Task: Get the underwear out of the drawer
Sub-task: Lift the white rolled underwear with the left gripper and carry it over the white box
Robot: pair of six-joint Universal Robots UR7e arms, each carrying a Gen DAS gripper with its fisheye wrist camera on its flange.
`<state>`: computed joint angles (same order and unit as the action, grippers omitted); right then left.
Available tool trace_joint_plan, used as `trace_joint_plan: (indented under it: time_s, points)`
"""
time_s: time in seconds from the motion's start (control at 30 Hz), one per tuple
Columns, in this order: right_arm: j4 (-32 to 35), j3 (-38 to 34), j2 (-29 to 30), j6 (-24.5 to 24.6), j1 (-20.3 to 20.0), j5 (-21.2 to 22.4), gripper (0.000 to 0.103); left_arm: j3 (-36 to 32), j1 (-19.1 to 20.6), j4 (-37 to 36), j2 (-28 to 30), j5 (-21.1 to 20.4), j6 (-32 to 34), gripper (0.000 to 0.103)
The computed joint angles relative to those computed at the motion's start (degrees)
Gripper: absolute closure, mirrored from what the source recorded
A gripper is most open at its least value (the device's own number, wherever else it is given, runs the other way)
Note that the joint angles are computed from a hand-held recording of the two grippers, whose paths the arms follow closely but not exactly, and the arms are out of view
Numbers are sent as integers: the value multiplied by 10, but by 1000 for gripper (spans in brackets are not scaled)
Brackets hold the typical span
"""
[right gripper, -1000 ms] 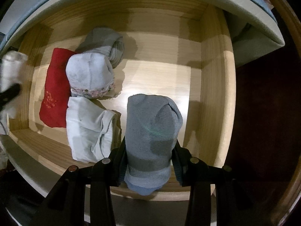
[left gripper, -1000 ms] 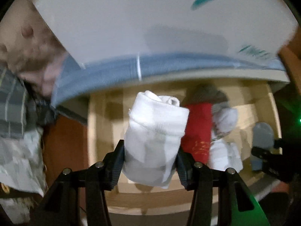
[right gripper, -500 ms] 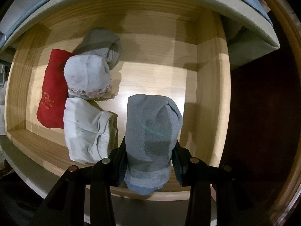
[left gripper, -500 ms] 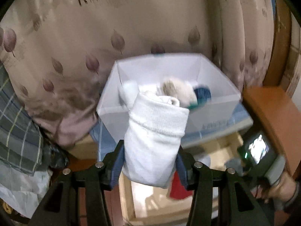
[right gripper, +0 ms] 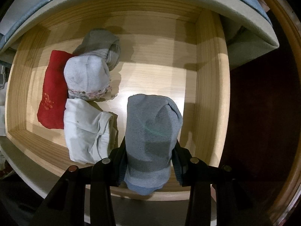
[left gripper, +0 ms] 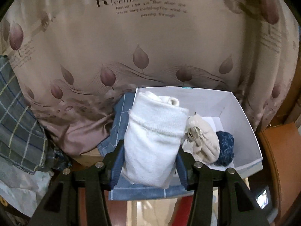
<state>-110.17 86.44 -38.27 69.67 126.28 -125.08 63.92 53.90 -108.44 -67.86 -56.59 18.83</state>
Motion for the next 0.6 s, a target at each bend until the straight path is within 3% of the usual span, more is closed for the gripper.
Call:
trace_joint_plan:
  time_s: [0.27, 0.47, 0.6]
  points:
    - [-27, 21, -8, -11, -5, 2, 65, -28, 5, 28, 54, 29, -15, 52]
    - [-39, 33, -16, -18, -9, 4, 65, -12, 14, 45, 69, 79, -28, 52]
    - [-44, 38, -19, -22, -12, 5, 65, -15, 20, 51, 72, 78, -33, 50]
